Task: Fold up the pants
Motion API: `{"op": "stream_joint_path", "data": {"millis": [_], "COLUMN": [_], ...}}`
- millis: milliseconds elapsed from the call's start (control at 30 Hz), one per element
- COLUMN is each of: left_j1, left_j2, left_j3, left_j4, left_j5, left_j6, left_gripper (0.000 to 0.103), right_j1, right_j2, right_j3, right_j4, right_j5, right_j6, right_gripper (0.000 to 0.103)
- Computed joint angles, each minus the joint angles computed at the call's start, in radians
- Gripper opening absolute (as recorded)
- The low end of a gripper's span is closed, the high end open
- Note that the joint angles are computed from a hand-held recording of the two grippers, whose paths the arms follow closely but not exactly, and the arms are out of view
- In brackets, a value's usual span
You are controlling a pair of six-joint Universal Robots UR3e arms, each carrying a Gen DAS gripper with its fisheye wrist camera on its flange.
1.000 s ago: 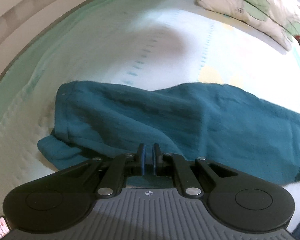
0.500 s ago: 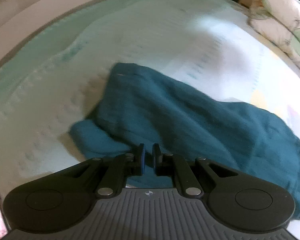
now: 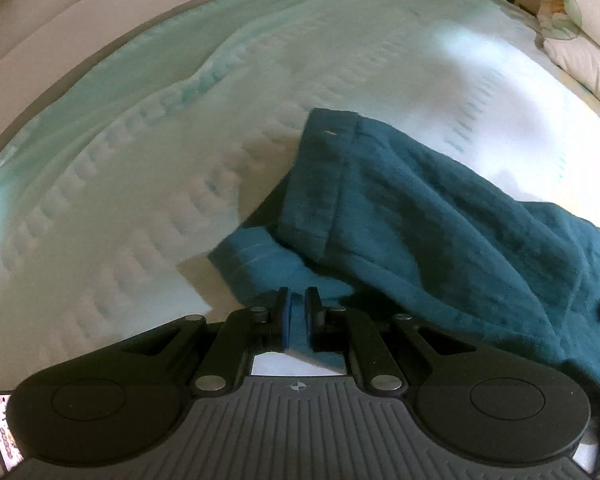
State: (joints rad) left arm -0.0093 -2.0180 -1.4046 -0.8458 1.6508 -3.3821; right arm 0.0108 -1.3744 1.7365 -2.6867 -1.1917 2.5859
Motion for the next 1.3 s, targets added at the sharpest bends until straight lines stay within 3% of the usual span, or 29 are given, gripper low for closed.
{"op": "stream_joint_path", "data": {"millis": [300,467,600,667,700,733,833,1033,1167,1300], "left_j1": [0.064,0.079,0.086,0.090,0.093,0.095,0.094,0.053,0.035,0.010], "left_j2": [0.017,0.029,0.032,0.035,0.039,0.045,0.070,0.062,0.047,-0.036], "left_j3": [-0.043,-0.050,-0.059,-0.058,-0.062,-0.069,-0.102,-0.122,-0.154,-0.128], "left_j4": [0.021,0.020,0.040,0.045,0.049,0.058,0.099,0.179,0.254,0.326], "left_j5": [-0.039,-0.059,-0.057,-0.058,-0.060,-0.063,-0.066,-0.074,-0.144,-0.217], "left_j6": [-0.006,-0.008,-0.021,-0.030,-0.034,-0.036,-0.026,0.072,0.135,0.177], "left_gripper": [0.009,0.009,0.009,0.009,0.009,0.009,0.009,0.009,0.009,0.009], "right_j1": [0.162,0.176,0.195,0.203,0.212,0.211,0.165,-0.032,-0.086,-0.114], "right_j2": [0.226,0.253,0.276,0.310,0.340,0.357,0.327,0.231,0.228,0.206], "right_j3": [-0.027,0.014,0.101,0.133,0.132,0.119,0.051,-0.074,-0.170,-0.196], "right_j4": [-0.264,-0.340,-0.484,-0.586,-0.638,-0.645,-0.491,-0.233,-0.104,-0.025], "right_j5": [-0.155,-0.177,-0.210,-0.232,-0.257,-0.269,-0.223,-0.009,0.054,0.114], "right_j6": [-0.131,-0.250,-0.382,-0.437,-0.449,-0.447,-0.316,0.063,0.189,0.243], "right_gripper": [0.055,0.055,0.052,0.046,0.037,0.006,0.007,0.007,0.007,0.008]}}
